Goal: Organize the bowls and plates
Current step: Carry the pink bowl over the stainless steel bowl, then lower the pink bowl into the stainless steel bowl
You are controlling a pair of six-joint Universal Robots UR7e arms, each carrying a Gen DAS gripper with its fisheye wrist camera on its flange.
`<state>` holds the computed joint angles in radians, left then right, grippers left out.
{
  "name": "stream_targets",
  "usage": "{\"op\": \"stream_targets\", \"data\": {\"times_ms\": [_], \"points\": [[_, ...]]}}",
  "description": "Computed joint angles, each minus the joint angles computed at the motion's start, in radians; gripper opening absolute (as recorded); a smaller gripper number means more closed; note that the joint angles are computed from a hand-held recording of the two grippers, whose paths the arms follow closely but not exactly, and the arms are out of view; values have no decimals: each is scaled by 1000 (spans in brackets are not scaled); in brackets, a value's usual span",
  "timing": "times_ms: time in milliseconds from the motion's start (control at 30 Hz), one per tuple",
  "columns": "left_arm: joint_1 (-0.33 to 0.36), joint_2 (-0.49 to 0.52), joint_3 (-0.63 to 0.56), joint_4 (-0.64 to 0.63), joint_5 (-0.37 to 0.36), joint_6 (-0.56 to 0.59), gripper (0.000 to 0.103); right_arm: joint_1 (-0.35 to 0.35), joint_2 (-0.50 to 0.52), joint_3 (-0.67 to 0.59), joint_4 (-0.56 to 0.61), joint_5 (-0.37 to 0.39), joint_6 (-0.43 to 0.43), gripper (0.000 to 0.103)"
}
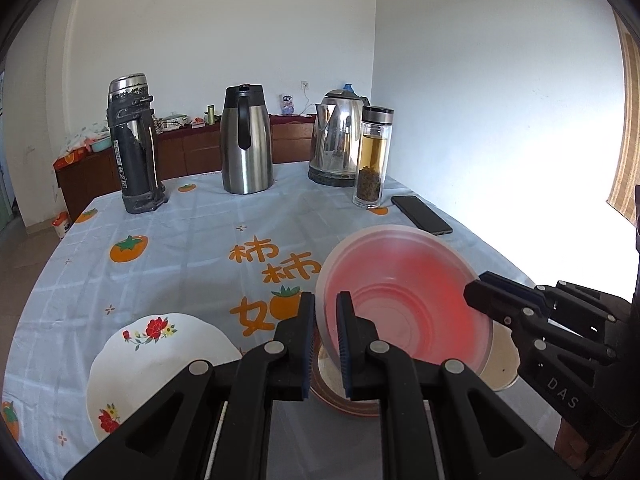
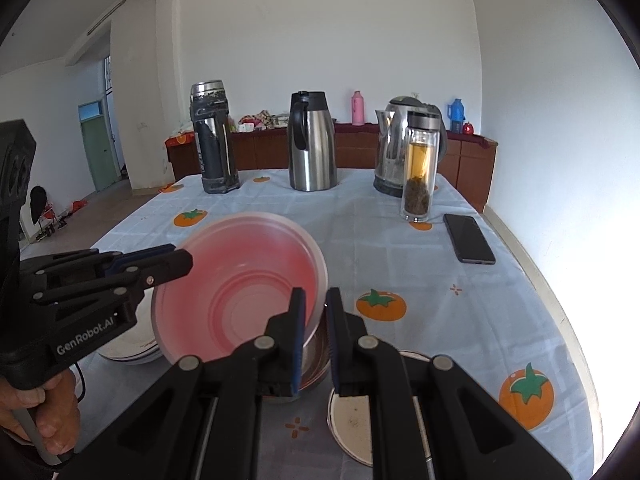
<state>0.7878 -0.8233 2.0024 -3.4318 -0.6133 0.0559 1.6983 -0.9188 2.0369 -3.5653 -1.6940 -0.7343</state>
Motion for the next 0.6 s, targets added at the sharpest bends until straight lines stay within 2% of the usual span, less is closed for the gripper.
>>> {"op": "stream_targets", "data": {"times_ms": [267, 600], "points": [[54, 12, -26, 24, -65, -10, 12, -1, 27, -37, 50, -43, 12, 11], [67, 20, -30, 49, -71, -23, 12, 4, 47, -59, 61, -83, 9, 11]]}}
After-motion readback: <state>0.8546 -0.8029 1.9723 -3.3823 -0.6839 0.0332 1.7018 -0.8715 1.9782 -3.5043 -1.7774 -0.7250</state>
